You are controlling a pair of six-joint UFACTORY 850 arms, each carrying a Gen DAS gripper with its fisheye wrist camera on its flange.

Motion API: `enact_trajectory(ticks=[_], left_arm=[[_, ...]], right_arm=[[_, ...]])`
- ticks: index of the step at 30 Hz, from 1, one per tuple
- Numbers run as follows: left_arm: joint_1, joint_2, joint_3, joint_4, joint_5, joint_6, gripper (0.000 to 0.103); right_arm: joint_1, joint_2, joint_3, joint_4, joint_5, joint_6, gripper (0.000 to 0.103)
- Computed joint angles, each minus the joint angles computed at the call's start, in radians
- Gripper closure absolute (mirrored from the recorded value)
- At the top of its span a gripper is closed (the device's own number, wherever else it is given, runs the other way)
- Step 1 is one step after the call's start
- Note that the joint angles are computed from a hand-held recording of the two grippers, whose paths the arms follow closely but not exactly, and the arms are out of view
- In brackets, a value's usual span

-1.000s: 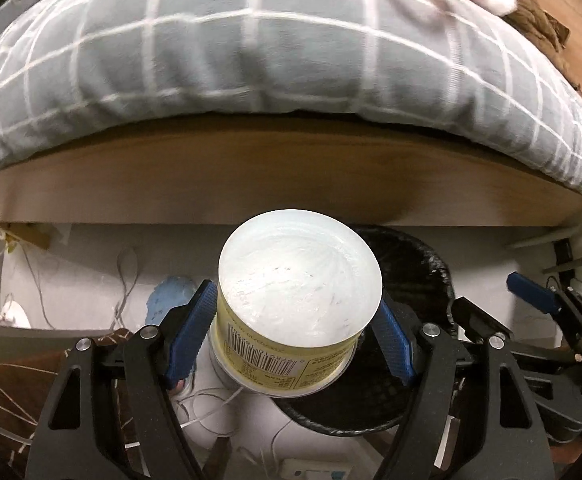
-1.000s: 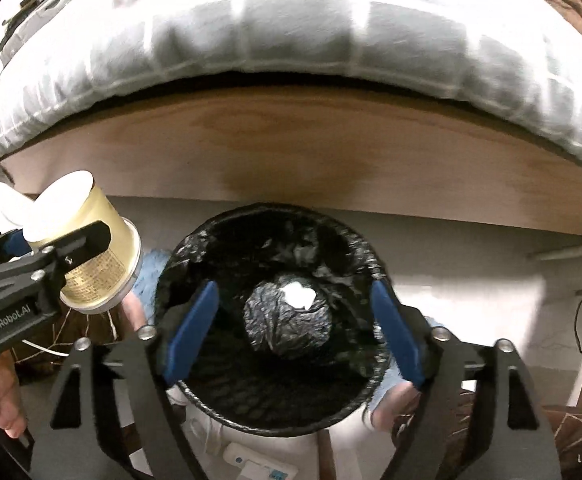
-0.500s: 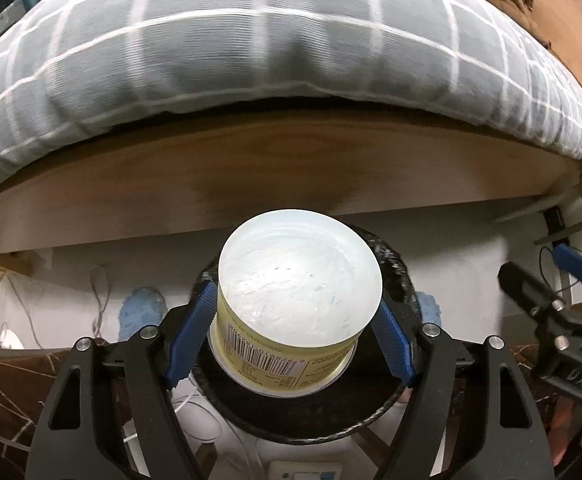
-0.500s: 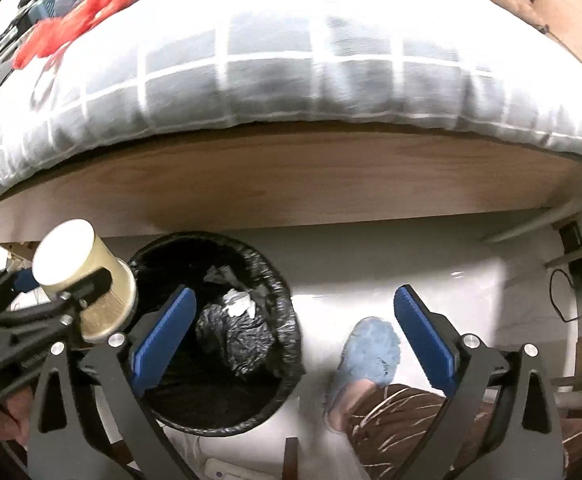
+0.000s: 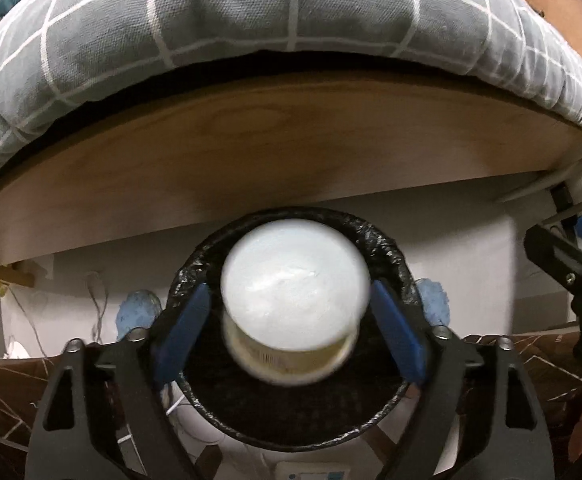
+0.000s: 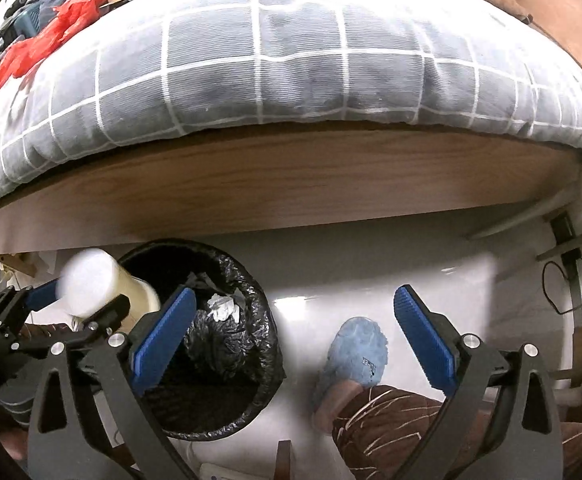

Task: Collect trash
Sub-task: 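Open the left tool to drop the paper cup into the bin, then move both tools back toward the trash on the bed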

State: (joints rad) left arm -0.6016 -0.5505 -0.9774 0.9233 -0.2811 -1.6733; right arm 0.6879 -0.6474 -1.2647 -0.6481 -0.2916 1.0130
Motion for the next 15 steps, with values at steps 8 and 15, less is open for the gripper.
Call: enact_trajectory(ticks=[8, 15], left_arm=[[0.012, 0.041, 0.032, 0.107, -0.014, -0.124, 0.006], [0.021, 0.114, 0.062, 0.091, -0.063, -0.108, 0.006]], right_arm=[[0.016, 0.011, -0.002, -0.067, -0.005, 0.064, 0.008], [0.03, 0.052, 0.006, -0.107, 0.005, 0.108, 0.008]])
